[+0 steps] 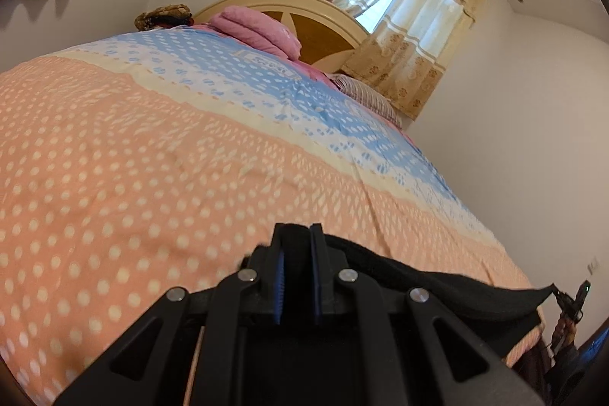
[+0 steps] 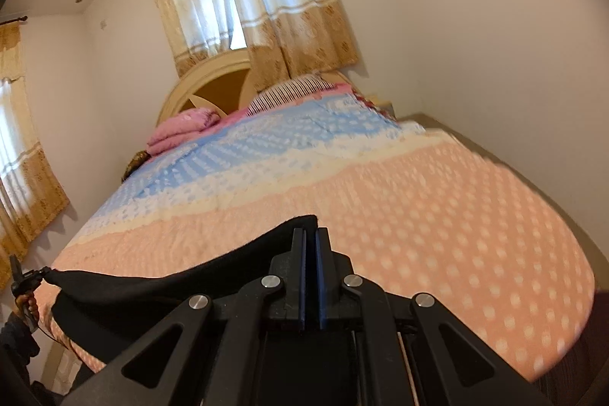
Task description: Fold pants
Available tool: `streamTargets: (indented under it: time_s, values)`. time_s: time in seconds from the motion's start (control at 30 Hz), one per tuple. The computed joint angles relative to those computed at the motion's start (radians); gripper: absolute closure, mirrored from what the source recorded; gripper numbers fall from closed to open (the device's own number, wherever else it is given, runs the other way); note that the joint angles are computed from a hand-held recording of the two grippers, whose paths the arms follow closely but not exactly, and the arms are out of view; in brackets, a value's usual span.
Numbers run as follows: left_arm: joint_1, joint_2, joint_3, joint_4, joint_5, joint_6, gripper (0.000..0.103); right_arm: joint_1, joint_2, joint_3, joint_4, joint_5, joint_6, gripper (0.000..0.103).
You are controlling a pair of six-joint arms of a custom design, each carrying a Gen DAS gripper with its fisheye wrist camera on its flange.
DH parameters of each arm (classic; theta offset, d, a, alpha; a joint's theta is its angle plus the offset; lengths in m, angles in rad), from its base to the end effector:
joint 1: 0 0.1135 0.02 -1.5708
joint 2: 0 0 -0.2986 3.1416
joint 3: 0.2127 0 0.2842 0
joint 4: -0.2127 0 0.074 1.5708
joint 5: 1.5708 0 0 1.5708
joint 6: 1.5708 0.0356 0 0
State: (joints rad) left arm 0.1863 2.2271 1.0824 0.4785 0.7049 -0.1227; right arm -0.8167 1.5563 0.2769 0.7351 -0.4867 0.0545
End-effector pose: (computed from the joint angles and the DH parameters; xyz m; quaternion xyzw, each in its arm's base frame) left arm 0.4476 0.0609 0.0594 0.0192 0.8573 -0.2973 0.4198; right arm 0.1786 -0.1658 0.1086 0.2495 0.8165 0.0176 0.5204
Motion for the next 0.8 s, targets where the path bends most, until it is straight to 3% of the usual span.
streamTargets:
  time_s: [0.2,0.4,0.47,0.53,0.6,0.67,0.8]
  values:
    - [0.022,0.031,-0.075,0.021,-0.012,0.089,0.091,-0.044,0.139,-0.038,0.092,-0.007,-0.031,0.101]
    - [0.007,0.023,-0.157,0.115,-0.114,0.178,0.084,-0.062,0.172,-0.047,0.036,0.003,-0.110,0.099]
    - [0.002,0.011,-0.182,0.146,-0.156,0.202,0.071,-0.081,0.118,-0.069,-0.006,0.011,-0.132,0.091]
    - [-0.001,-0.005,-0.214,0.192,-0.228,0.239,0.061,-0.082,0.035,-0.100,-0.038,0.045,-0.140,0.068]
    - [0.005,-0.014,-0.238,0.234,-0.275,0.273,0.055,-0.075,-0.071,-0.131,-0.094,0.062,-0.140,0.057]
    - [0.014,-0.020,-0.262,0.279,-0.324,0.306,0.052,-0.033,-0.204,-0.160,-0.162,0.094,-0.128,0.057]
    - [0.050,-0.032,-0.275,0.258,-0.294,0.334,0.052,0.172,-0.403,-0.164,-0.302,0.199,-0.083,0.057]
